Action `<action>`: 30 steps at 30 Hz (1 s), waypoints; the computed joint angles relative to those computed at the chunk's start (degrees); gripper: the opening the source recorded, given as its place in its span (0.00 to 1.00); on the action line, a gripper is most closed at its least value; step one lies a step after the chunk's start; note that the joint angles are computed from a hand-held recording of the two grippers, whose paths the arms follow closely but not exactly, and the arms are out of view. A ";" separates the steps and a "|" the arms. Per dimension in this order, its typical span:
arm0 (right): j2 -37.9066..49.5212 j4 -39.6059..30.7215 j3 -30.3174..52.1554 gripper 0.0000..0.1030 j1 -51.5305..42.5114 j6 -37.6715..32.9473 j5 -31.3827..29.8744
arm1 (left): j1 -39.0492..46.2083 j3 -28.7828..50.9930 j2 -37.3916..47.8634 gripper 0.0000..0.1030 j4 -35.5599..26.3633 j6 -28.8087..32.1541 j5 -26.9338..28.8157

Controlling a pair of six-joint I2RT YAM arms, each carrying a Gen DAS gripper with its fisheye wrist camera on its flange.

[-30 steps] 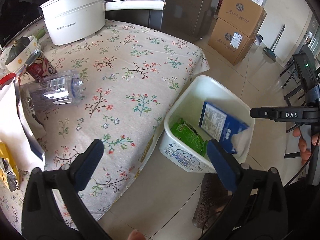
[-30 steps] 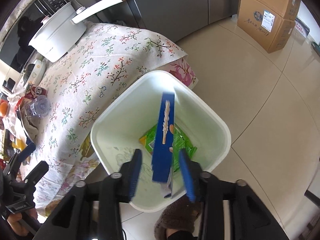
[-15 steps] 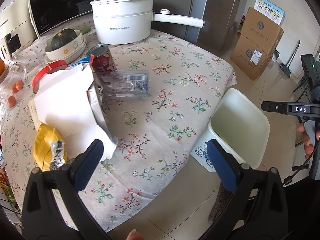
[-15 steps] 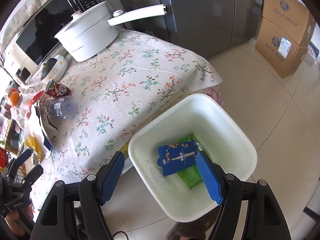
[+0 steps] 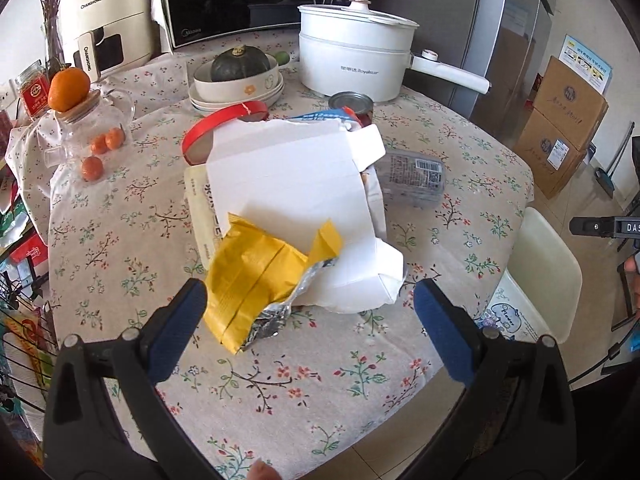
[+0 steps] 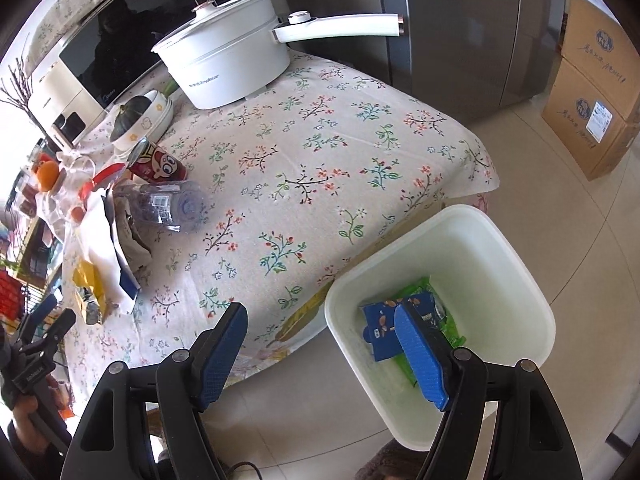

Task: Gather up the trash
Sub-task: 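Grasp and lift the yellow snack bag with the left tool while right reaches toward the red can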

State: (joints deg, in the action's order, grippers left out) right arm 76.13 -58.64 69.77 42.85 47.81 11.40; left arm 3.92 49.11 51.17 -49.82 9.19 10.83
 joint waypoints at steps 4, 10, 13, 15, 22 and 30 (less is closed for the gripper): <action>2.33 1.13 1.72 0.75 1.04 1.18 -0.33 | 4.88 -1.57 1.23 0.99 2.79 3.22 1.71; 6.50 2.81 4.94 0.75 1.86 2.42 -0.76 | 6.30 -2.67 5.75 0.99 3.96 7.70 0.71; 9.91 2.99 7.46 0.75 2.66 2.63 -0.92 | 5.57 -3.99 8.07 0.99 4.47 8.76 -1.09; 11.86 3.22 9.11 0.75 3.12 2.61 -1.26 | 6.16 -4.66 9.03 0.98 5.04 9.29 -0.90; 18.45 3.01 15.69 0.75 5.28 2.23 -1.05 | 9.38 -3.31 11.54 0.57 4.71 9.99 2.11; 23.25 2.98 21.55 0.75 7.07 2.21 -1.02 | 12.96 -0.21 10.94 0.25 0.38 10.55 8.29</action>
State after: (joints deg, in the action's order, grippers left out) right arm 99.39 -55.66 91.32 49.92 50.01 10.38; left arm 16.88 48.89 62.11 -49.44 19.75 19.12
